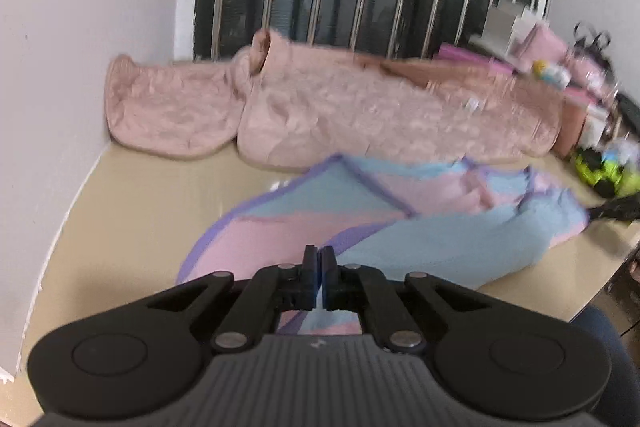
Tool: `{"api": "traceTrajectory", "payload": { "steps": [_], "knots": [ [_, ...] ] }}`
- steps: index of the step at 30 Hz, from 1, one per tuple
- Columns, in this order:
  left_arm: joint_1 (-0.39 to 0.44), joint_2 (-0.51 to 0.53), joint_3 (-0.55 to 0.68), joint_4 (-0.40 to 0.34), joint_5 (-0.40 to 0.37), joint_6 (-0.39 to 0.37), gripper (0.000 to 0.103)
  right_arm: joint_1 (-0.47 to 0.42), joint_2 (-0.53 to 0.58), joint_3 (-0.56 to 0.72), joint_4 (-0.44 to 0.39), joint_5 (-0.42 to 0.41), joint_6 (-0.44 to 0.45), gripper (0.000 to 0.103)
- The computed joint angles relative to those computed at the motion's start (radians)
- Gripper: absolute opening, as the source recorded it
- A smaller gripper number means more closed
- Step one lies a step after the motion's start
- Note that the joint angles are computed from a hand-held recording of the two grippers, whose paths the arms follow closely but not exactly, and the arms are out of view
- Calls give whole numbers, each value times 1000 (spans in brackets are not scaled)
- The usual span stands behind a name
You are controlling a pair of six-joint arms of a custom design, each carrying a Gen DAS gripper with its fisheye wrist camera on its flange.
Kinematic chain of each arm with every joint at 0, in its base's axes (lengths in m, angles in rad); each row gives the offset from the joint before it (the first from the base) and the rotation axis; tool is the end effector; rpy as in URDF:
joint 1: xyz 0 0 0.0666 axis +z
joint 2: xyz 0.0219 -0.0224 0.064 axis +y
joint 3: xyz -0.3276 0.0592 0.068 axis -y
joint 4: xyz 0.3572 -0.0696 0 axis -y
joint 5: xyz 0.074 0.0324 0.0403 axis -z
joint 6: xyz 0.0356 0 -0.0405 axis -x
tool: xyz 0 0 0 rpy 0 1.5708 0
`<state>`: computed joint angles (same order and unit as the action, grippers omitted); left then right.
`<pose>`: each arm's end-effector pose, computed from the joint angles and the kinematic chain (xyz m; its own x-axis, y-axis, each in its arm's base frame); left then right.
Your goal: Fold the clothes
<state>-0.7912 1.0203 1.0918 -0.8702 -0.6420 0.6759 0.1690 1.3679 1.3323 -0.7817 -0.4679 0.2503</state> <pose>0.2512 -0.2244 0.3973 -0.5655 -0.1406 -0.8126 -0.0998 0.9898 -0.1018 0.4426 0.0914 0.3752 -0.5840 -0.3239 -0.7443 -0.6182 0.7717 0.1492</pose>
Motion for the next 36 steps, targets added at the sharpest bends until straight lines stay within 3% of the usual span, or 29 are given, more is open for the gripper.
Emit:
{"api": "traceTrajectory", "payload": {
  "steps": [2,5,7,8,11,12,15,16,17,19,23,26,27,28,29,30,31,34,36],
  "knots": [
    [2,22,2,-39,-21,31,6,-4,-2,-3,-1,-3,-5,1],
    [-10,-8,-32,-40,-7,62,13,-3,-9,-5,-4,20,2,1],
    [-35,-31,-44,-53,-32,95,49,-4,-19,-6,-6,34,11,2],
    [-48,-39,-47,-62,-43,109,53,-6,-26,-9,-3,36,15,3],
    [-77,-31,-42,-94,-59,137,52,-20,-40,-8,-7,-14,8,11],
    [-78,-14,-33,-109,-66,145,42,-23,-41,-6,-13,-38,5,17],
    [-79,17,-11,-135,-83,175,4,-11,-25,5,-28,-64,-18,18],
    [-74,12,-12,-131,-70,195,2,2,-15,9,-31,-43,-21,18],
    [-77,6,-15,-129,-75,212,2,14,-9,7,-28,-20,-19,7],
    [-111,-4,-17,-142,-133,209,1,17,-13,0,-23,-23,-31,2],
    [-182,-36,-25,-181,-188,225,1,-14,-60,-13,-61,1,-49,0],
    [-190,-33,-22,-213,-155,243,2,-46,-102,-40,-79,27,-61,0],
    [-186,-38,-27,-190,-160,234,6,-54,-114,-48,-86,33,-63,0],
    [-182,-43,-31,-166,-165,226,16,-55,-131,-60,-76,20,-61,1],
    [-169,-48,-33,-131,-157,208,24,-53,-148,-73,-63,5,-57,3],
    [-140,-51,-33,-65,-125,169,39,-45,-157,-78,-49,-29,-41,7],
    [-112,-38,-23,-5,-87,108,45,-34,-164,-82,-35,-65,-24,9],
    [-35,49,48,100,36,-44,48,49,-118,-36,-4,-127,55,28],
    [4,157,137,62,82,-66,48,118,-56,20,10,-109,96,33]
  ]
}}
